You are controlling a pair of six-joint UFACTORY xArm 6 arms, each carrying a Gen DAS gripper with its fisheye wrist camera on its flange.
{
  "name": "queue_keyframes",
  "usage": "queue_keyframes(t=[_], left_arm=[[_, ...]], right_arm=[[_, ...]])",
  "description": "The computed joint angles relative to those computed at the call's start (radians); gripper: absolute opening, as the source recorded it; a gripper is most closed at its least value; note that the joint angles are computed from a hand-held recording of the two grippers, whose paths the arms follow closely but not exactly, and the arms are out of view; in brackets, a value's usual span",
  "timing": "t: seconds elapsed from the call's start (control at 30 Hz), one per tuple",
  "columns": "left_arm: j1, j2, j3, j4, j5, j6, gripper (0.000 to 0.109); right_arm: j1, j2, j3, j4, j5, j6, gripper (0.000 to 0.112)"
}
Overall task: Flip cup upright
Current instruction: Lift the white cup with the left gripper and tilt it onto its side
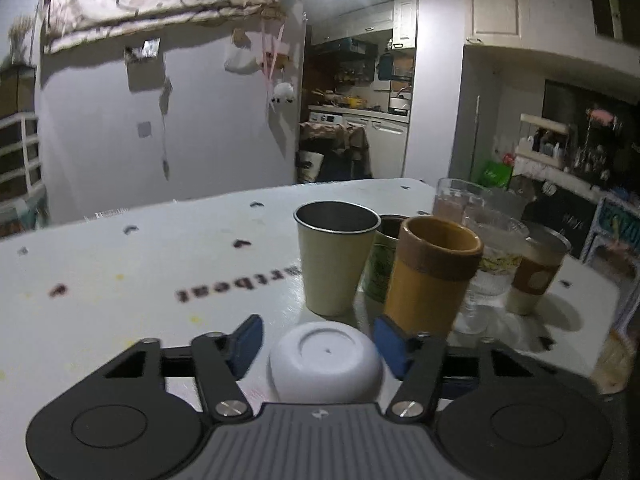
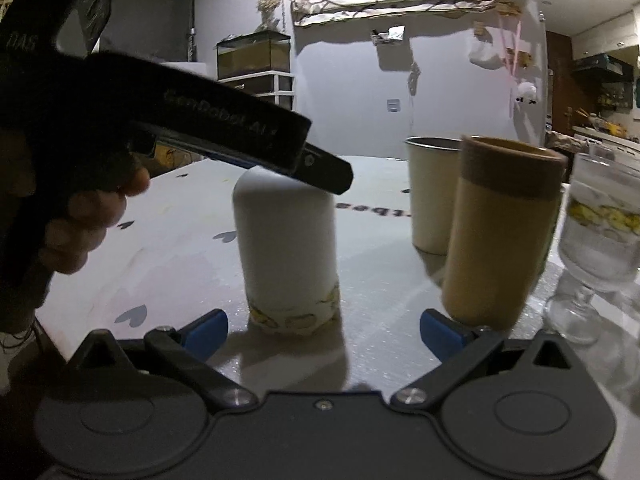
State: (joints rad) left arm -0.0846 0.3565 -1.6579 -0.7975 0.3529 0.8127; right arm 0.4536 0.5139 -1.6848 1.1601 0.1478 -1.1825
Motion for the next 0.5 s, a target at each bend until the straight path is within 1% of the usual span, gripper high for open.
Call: queue_keyframes(t=[0.1, 0.17, 0.2, 0.27, 0.4, 0.5], left_arm=[[0.015, -0.045, 0.044, -0.048, 0.036, 0.033, 0.057], [0.022, -0.086, 0.091, -0.089, 0.041, 0.074, 0.057], [0.026, -0.109, 0.117, -0.109, 0.037, 0.096, 0.057], [0.033, -0.153, 0.168, -0.14, 0.032, 0.119, 0.057], [0.049, -0.234, 0.269, -0.218, 0.017, 0.169, 0.057], [0.054, -0.276, 0.329, -0.273, 0.004, 0.202, 0.057]], right_arm=[[0.001, 0.022, -0.016, -0.091, -0.003, 0.093, 0.103], [0.003, 0.034, -0.024, -0.164, -0.018, 0.172, 0.103], [0.002, 0.036, -0.024, -0.174, -0.016, 0.184, 0.103], [0.001, 0.032, -0.024, -0.142, -0.001, 0.163, 0.103], [0.001, 0.03, -0.014, -0.181, -0.027, 0.209, 0.103], [0.002, 0.03, -0.014, -0.181, -0.034, 0.217, 0.103]])
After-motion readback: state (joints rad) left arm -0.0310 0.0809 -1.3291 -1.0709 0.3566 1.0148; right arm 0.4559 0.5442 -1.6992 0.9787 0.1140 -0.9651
